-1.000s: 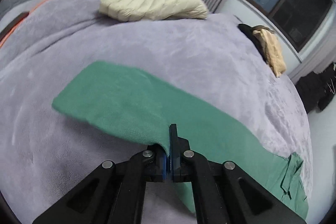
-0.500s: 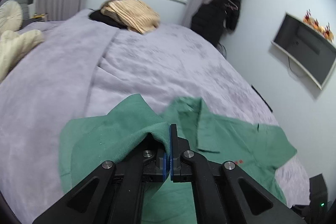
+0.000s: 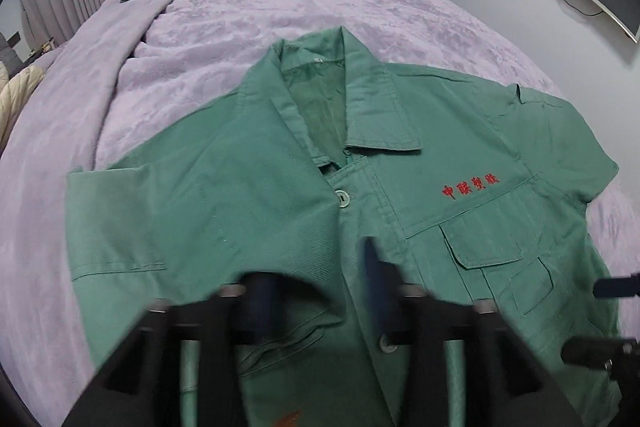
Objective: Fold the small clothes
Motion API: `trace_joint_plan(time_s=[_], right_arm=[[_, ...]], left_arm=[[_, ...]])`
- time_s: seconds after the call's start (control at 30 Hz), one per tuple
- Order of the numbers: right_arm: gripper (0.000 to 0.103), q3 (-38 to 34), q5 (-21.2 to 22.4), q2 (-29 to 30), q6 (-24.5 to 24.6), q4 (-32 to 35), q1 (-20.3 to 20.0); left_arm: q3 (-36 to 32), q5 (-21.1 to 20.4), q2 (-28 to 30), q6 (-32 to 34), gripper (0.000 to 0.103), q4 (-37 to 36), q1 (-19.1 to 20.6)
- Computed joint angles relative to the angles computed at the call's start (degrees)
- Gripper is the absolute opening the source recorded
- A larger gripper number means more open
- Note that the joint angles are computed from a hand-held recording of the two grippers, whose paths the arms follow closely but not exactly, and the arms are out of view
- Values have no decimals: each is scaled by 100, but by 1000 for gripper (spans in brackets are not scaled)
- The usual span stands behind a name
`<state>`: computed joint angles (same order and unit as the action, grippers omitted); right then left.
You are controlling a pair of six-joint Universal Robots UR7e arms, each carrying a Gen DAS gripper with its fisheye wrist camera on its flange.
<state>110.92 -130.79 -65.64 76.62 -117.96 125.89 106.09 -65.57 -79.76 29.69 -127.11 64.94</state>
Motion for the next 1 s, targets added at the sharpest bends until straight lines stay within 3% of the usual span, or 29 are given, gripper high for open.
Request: trace_joint_plan(time_s=[0.03, 0.13, 0.27, 0.4, 0.53, 0.6, 0.67, 0.73, 0.77, 0.83, 0.87, 0.9, 0.93, 1.0], right_arm=[[103, -100, -141, 54, -222, 20, -12], [103, -774, -593, 650, -1314, -8, -17], [103, -1720, -1174, 1666, -3050, 27, -72], [103, -2399, -1410, 2343, -4064, -428, -51], [103, -2817, -1218, 2830, -4618, -800, -132], [103, -3062, -1410, 3165, -4734, -712, -178], [103, -3204, -1787, 3332, -4365, -431, -186], [100, -3329, -1974, 3425, -3693, -24, -287], [96, -3388, -2037, 3475, -3422, 233, -373], [52, -3247, -1683, 3391, -3529, 29, -502], [46, -3214, -1687, 3365, -3524, -24, -497], [26, -3159, -1757, 3306, -3540, -108, -460], [21, -3007, -1734, 3173, -3579, -390, -434], [20, -2510, -1532, 2718, -3605, -1334, -390]], left_arm=[[-43, -17, -110, 23, 103, -87, 16], [-250, 213, -269, 187, 103, -371, 107], [-935, 848, 67, -96, 103, -359, 471], [-1576, 1386, 479, -585, 103, -242, 876], [-1943, 1517, 824, -820, 103, -129, 1136], [-2007, 1597, 962, -800, 103, -182, 1189], [-2018, 1611, 1047, -718, 103, -280, 1226], [-1956, 1660, 1083, -636, 103, -384, 1223], [-1944, 1673, 1102, -601, 103, -401, 1231], [-1961, 1698, 1144, -577, 103, -345, 1236], [-1962, 1714, 1149, -571, 103, -338, 1231], [-1979, 1702, 1151, -577, 103, -320, 1228], [-2010, 1662, 1153, -576, 103, -297, 1227], [-2069, 1651, 1178, -485, 103, -307, 1203]])
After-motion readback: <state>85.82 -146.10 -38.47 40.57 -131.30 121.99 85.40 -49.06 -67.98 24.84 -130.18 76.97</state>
